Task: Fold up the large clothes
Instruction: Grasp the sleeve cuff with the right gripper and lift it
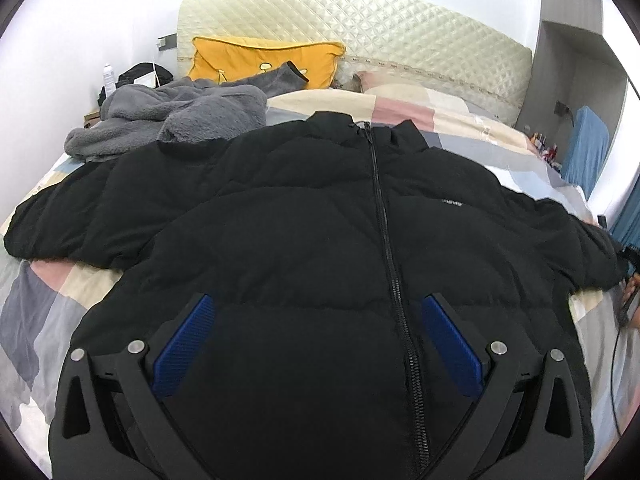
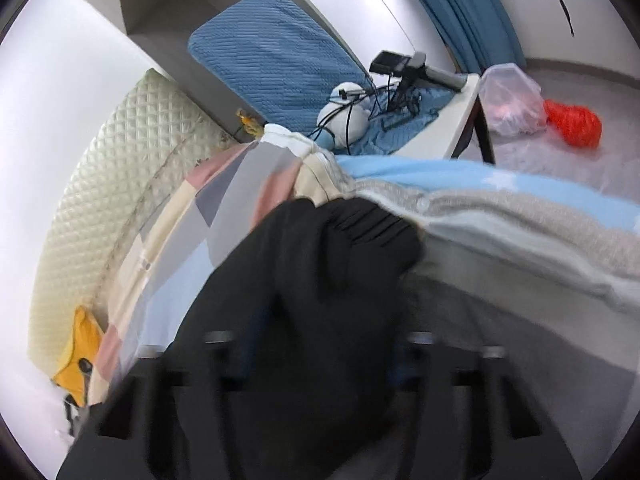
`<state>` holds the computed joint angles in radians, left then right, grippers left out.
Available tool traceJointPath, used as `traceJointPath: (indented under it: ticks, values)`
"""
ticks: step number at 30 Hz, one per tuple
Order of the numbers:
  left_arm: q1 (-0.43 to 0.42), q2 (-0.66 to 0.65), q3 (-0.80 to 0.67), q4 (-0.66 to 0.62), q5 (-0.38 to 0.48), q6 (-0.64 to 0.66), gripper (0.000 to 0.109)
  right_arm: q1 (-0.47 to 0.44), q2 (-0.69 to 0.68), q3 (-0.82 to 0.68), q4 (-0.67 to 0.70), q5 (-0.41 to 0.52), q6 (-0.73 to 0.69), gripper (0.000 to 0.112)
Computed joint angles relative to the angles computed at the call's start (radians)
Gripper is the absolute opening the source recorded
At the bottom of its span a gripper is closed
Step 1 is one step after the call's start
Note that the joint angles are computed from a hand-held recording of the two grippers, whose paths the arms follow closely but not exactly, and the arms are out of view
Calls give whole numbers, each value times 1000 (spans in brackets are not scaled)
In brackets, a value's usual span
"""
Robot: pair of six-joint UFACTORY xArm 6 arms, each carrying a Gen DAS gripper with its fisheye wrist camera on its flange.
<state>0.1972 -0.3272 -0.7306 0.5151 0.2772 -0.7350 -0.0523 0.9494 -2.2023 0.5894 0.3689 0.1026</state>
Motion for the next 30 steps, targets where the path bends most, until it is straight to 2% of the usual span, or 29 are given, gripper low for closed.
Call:
traceJointPath:
  ticks: [1,4,8,12,14,19,22,25,28,30]
  values:
    - [0,2,0,5,2,-3,103,0,-16,14,3,-10,-10,13]
    - [2,-13,8,18,2,-13,103,3,-68,63,-3,-50,-39,9]
    - [13,-42,17,80,6,-58,103,-1,-185,181,-10,-110,-27,7]
    - [26,-69,34,96,5,-31,103,-1,-263,230,-44,-130,-7,6]
    - [30,-79,39,99,16,-16,103,-2,-302,248,-132,-115,57,6]
    - [43,-115,56,58,31,29,103,21,-407,285,-187,-95,77,6]
    - [44,-149,61,100,82,34,103,41,-464,291,-280,-63,149,6]
    - [60,-214,109,30,67,117,103,85,-520,276,-387,-38,209,8]
    - [70,-267,151,-50,41,200,103,140,-565,259,-457,-28,207,8]
    - [76,-296,169,-25,33,200,103,180,-594,257,-493,-29,208,8]
